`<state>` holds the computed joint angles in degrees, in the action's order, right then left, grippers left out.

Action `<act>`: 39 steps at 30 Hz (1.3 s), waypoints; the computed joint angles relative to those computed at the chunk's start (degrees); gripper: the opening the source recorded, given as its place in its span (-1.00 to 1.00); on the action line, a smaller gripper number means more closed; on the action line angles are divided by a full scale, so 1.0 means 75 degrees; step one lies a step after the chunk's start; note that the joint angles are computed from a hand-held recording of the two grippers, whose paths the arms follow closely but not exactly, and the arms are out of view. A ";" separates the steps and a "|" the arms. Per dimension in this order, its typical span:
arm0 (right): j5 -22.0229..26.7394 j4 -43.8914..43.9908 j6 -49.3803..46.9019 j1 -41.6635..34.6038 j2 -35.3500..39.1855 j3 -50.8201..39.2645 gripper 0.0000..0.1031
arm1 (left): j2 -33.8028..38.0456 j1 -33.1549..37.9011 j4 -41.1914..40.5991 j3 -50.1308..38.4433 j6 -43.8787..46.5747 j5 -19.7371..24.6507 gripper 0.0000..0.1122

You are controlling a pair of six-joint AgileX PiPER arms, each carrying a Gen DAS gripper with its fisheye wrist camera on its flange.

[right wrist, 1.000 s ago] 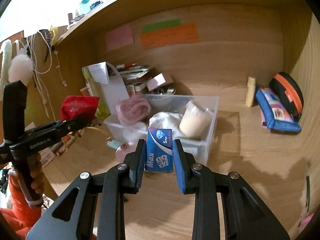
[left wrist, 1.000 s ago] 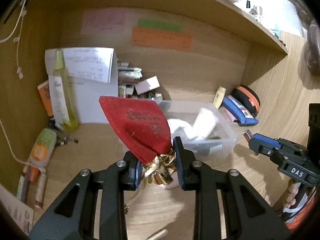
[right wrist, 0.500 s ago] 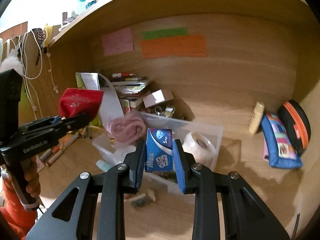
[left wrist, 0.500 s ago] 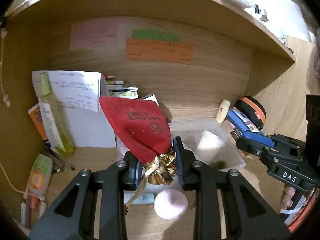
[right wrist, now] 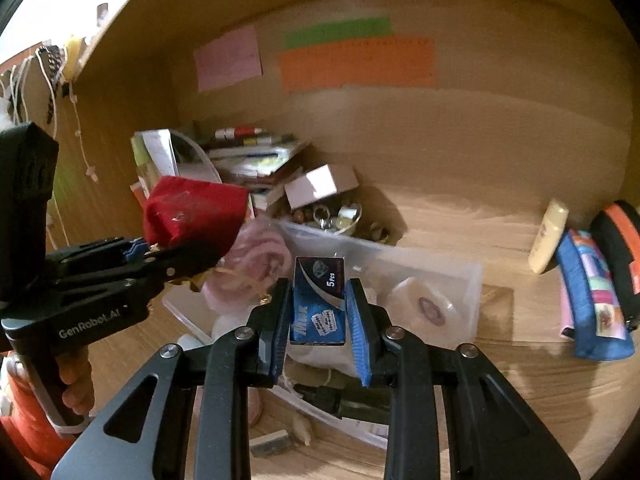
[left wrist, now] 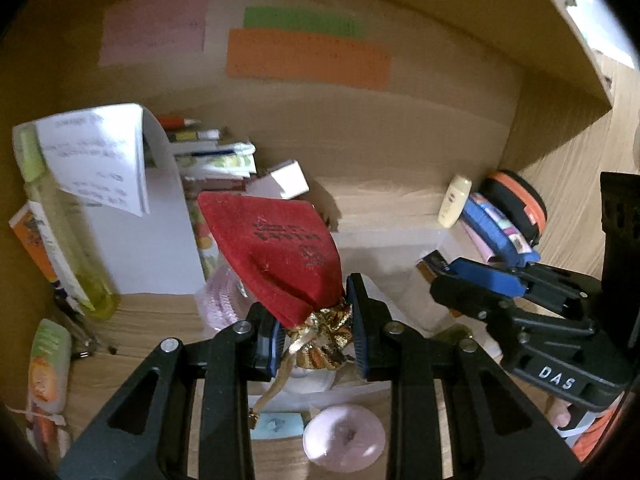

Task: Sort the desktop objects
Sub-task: 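Carry the red pouch and blue Max box toward the clear box with both grippers, then open both grippers to drop the red pouch and Max box into the box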

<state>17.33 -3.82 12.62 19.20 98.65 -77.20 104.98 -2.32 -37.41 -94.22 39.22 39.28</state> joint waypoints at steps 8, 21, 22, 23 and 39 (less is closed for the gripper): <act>0.0413 -0.0903 0.0644 0.0142 0.0672 -0.0451 -0.52 | 0.0536 -0.0290 0.0538 -0.0274 -0.0226 -0.0017 -0.50; 0.0892 -0.2878 0.2215 0.0495 0.1071 -0.0737 -0.52 | 0.0740 -0.0387 0.0925 -0.0253 -0.0381 -0.0192 -0.37; 0.0888 -0.2961 0.2288 0.0508 0.1072 -0.0734 -0.52 | 0.0732 -0.0379 0.0918 -0.0242 -0.0363 -0.0207 -0.36; 0.0895 -0.3051 0.2365 0.0520 0.1077 -0.0735 -0.52 | 0.0732 -0.0385 0.0918 -0.0231 -0.0361 -0.0245 -0.33; 0.0763 -0.4554 0.3802 0.0612 0.0681 -0.0346 -0.04 | 0.0306 -0.0333 0.0940 0.0050 -0.0208 -0.0619 0.06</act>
